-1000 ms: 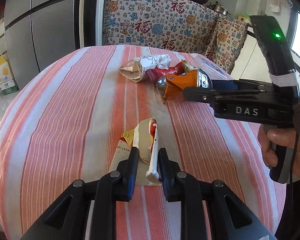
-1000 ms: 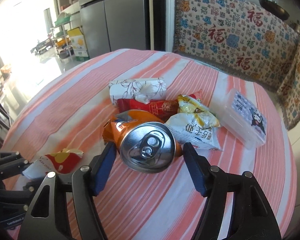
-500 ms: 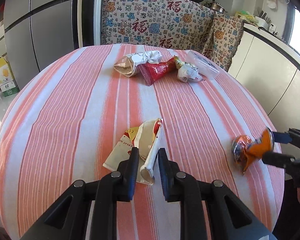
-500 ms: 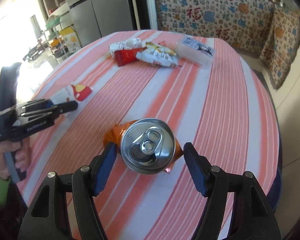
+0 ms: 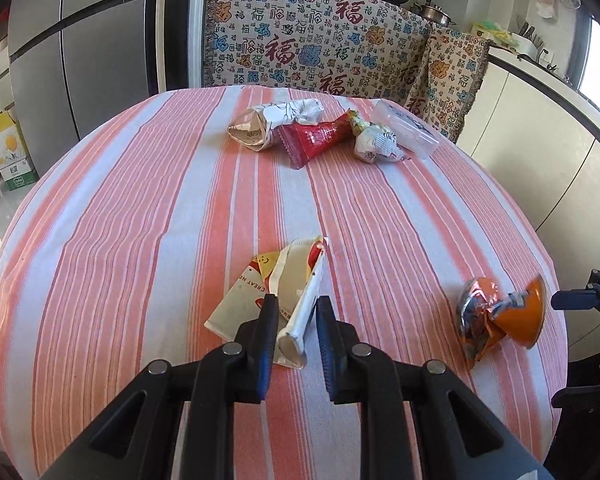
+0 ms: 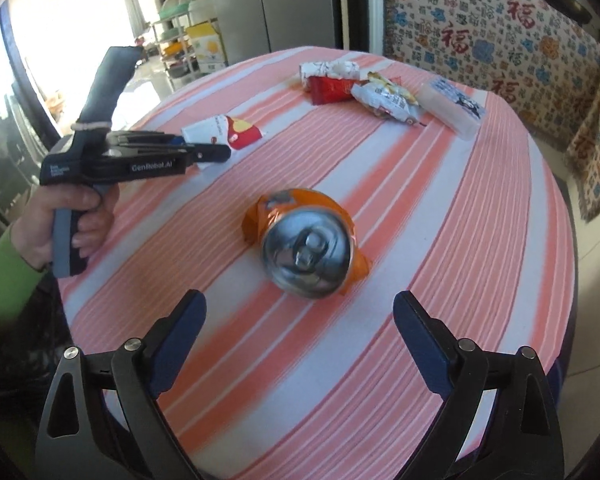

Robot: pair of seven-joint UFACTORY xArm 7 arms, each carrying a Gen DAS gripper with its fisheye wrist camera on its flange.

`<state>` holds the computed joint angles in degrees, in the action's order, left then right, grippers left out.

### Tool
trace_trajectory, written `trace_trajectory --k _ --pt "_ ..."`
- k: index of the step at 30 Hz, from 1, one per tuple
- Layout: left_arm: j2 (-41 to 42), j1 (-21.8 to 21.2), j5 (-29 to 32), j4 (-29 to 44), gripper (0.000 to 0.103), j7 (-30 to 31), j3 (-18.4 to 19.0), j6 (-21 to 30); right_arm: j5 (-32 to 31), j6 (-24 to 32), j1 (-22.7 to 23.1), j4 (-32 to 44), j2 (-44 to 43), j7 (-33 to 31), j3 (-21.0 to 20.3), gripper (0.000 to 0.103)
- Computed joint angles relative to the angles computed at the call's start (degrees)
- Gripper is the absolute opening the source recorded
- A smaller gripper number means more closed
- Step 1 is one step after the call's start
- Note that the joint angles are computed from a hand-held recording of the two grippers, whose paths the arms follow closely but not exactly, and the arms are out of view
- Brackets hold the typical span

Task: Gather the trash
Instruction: 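Hold the paper wrapper in the left tool while the right tool grasps the crushed orange can, then carry wrapper and orange can over the blue wastebasket and open both tools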

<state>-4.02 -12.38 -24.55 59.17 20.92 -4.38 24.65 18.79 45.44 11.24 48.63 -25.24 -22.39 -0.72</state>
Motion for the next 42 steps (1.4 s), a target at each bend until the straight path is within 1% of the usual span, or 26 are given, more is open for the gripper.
trace_trajectory --k 2,3,4,6,7,8,10,11,13,15,16,18,20,22,25,26,28,29,30,31,32,33,35,37,38,42 --pt "0.0 0.0 0.0 -0.1 0.020 0.0 0.0 -0.2 -3.0 -0.3 -1.6 -0.3 1.2 3.7 1.8 0.091" --pt "0.0 0.0 0.1 -0.1 0.020 -0.1 -0.1 -0.3 -2.9 -0.3 -1.6 -0.1 2.0 4.8 1.8 0.083" --pt "0.0 0.0 0.0 -0.1 0.020 0.0 0.0 -0.2 -1.5 -0.8 -1.2 -0.3 2.3 5.0 1.3 0.081" --pt "0.0 0.0 -0.3 0.0 0.020 0.2 0.0 0.1 1.3 -3.4 0.0 -0.7 2.8 5.3 1.0 0.081" --pt "0.1 0.0 -0.4 0.2 0.020 0.5 0.1 0.3 3.1 -4.7 1.0 -0.7 3.2 4.7 0.8 0.081" --pt "0.2 0.1 -0.7 0.5 0.020 0.8 0.2 0.8 6.5 -5.3 2.9 -0.6 3.4 2.4 -0.2 0.080" --pt "0.3 0.3 -0.3 0.9 0.020 0.8 0.3 1.6 14.2 -4.2 6.4 0.2 3.5 -3.5 -2.7 0.080" --pt "0.2 0.5 0.4 1.0 0.020 0.3 0.2 1.6 16.6 -3.4 7.2 0.5 3.2 -5.9 -3.2 0.079" --pt "-0.1 0.8 1.0 0.8 0.020 0.0 0.3 2.0 15.1 -3.9 5.9 0.2 1.9 -6.7 -1.8 0.080" --pt "-0.5 0.9 0.8 0.5 0.019 0.1 0.5 2.4 10.9 -6.4 3.7 -0.8 0.0 -5.6 0.1 0.084" --pt "-0.7 0.9 0.9 0.3 0.019 0.0 0.5 2.3 7.9 -8.0 2.2 -1.3 -0.5 -3.8 1.2 0.086" --pt "-1.1 0.9 1.4 -0.2 0.019 -0.3 0.4 1.9 4.2 -8.5 -0.2 -0.8 -0.1 1.2 1.9 0.091" --pt "-1.2 0.7 1.9 -0.6 0.019 -0.9 0.2 1.2 5.0 -8.1 -0.5 0.0 1.2 5.7 0.8 0.091" --pt "-1.1 0.5 2.1 -0.7 0.019 -1.5 0.1 0.8 4.3 -8.6 -1.9 0.3 2.7 13.7 2.1 0.091" --pt "-1.0 0.3 2.4 -0.8 0.019 -2.1 0.1 0.3 5.9 -11.8 -1.1 -0.1 4.6 22.3 3.1 0.093" --pt "-1.0 0.3 2.7 -0.8 0.019 -2.3 0.1 0.3 5.6 -12.8 -1.0 0.0 5.2 25.2 3.7 0.093" --pt "-0.9 0.3 2.8 -0.6 0.019 -2.1 0.2 0.4 2.8 -15.1 -1.9 0.9 7.0 33.2 5.6 0.093" --pt "-0.9 0.2 2.6 -0.6 0.019 -1.8 0.3 0.6 1.9 -16.2 -2.1 1.1 7.6 36.0 5.8 0.093" --pt "-0.9 0.2 2.2 -0.5 0.019 -1.5 0.4 0.9 0.6 -16.5 -2.4 1.5 8.3 38.5 5.8 0.091" --pt "-1.0 0.2 1.6 -0.5 0.019 -1.0 0.5 1.1 -0.9 -15.5 -2.6 2.0 8.6 39.8 5.5 0.084" --pt "-1.1 0.2 1.2 -0.5 0.018 -0.7 0.5 1.2 -1.8 -14.4 -2.5 2.7 9.1 39.9 5.0 0.066" --pt "-1.4 0.2 1.0 -0.6 0.018 -0.5 0.6 1.3 -0.9 -14.2 -1.7 1.9 8.1 38.3 3.8 0.065" --pt "-2.0 0.0 0.2 -1.1 0.018 0.3 0.7 1.3 -1.8 -13.8 -1.3 1.3 6.3 36.3 2.9 0.064" --pt "-2.6 -0.4 -1.1 -1.3 0.016 1.4 0.8 1.8 -0.6 -14.0 -0.2 0.2 3.7 32.5 1.2 0.063" --pt "-2.9 -0.6 -1.6 -1.2 0.010 1.9 0.8 2.4 -1.2 -13.5 -0.4 0.0 2.6 31.4 1.0 0.062" --pt "-3.5 -1.8 -3.2 -0.4 0.010 2.7 0.3 3.5 -2.8 -12.0 -1.5 0.1 0.5 28.6 -0.2 0.062"
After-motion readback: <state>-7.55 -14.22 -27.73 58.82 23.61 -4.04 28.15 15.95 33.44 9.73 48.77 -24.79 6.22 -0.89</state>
